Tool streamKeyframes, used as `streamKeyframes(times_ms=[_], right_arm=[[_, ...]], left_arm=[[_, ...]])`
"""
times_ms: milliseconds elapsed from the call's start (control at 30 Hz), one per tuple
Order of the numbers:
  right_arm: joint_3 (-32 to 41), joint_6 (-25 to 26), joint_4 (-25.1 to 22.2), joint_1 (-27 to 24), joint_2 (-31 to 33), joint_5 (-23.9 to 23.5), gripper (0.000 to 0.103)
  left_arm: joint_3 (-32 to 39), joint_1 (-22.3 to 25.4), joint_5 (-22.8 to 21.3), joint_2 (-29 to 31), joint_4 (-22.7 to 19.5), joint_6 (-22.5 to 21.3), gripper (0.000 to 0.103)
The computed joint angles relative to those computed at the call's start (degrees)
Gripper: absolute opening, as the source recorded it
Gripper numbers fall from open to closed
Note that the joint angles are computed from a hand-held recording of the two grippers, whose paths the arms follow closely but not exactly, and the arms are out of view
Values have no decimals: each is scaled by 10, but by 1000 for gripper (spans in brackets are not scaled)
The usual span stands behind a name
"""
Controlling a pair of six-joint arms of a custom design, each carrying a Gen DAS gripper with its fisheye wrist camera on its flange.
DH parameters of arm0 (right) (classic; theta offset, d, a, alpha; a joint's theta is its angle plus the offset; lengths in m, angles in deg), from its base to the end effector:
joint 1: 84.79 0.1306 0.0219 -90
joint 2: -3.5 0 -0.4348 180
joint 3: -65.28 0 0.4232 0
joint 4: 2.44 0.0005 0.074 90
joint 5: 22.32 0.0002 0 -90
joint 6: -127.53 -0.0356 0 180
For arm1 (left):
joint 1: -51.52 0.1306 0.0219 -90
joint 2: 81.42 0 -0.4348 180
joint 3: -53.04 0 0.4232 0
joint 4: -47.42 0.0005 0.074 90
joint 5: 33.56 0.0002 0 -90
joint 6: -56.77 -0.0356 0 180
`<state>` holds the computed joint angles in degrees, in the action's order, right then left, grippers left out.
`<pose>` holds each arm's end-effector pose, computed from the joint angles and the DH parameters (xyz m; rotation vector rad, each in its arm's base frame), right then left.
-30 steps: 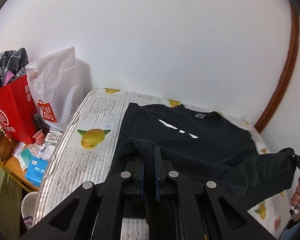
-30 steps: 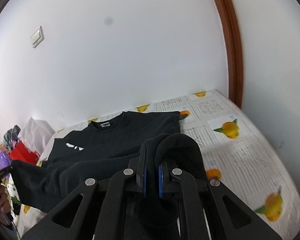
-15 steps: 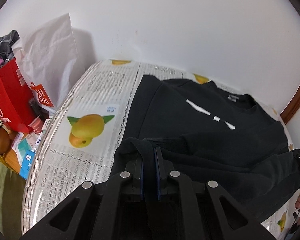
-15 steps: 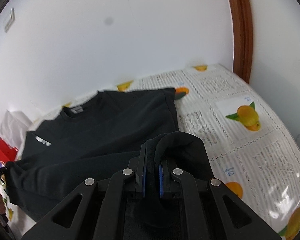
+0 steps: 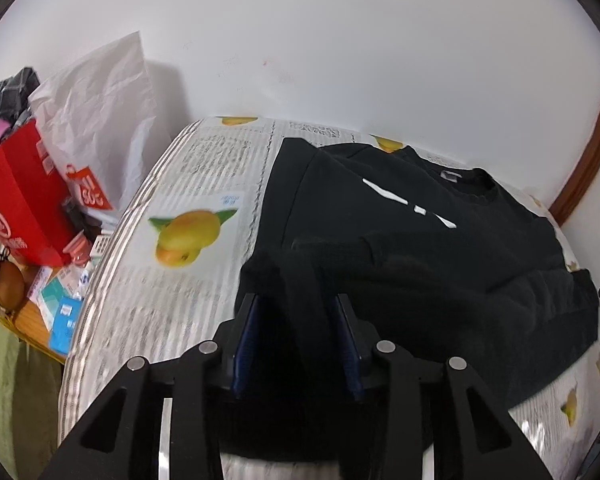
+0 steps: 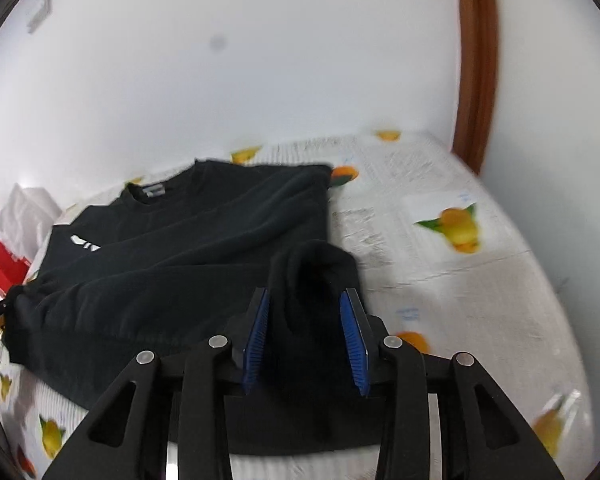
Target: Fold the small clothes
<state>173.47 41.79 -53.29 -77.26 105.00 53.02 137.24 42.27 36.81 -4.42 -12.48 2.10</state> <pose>0.6002 0.0879 0.5303 -0.3653 2.3044 0.3277 0.4055 -0.0544 0.5216 -0.6823 2.3210 0.0774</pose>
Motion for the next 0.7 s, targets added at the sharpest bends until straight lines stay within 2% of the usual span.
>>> streamKeyframes(times_ms=[67, 133, 200, 300, 467, 600, 667, 700], right_arm=[[-27, -7, 23, -17, -26, 8, 38], [-29, -3, 8, -29, -29, 6, 38], [-35, 0, -6, -37, -32, 4, 38], [-51, 2, -12, -41, -35, -5, 38], [-54, -8, -17, -36, -21, -6, 38], [-40, -19, -26, -30, -1, -7, 38], [-35, -32, -24, -28, 7, -9, 36], [-34, -33, -22, -27, 10, -15, 25]], left_arm=[[-20, -2, 6, -25, 3, 9, 47], [-41, -8, 2, -49, 2, 20, 53], [-64, -13, -2, -71, 0, 28, 53], [-81, -11, 6, -83, -12, 38, 53], [-91, 13, 47, -85, 14, 31, 52], [-90, 17, 50, -71, 29, 17, 51], [-93, 16, 47, -66, 35, 18, 41], [-96, 17, 54, -66, 40, 17, 37]])
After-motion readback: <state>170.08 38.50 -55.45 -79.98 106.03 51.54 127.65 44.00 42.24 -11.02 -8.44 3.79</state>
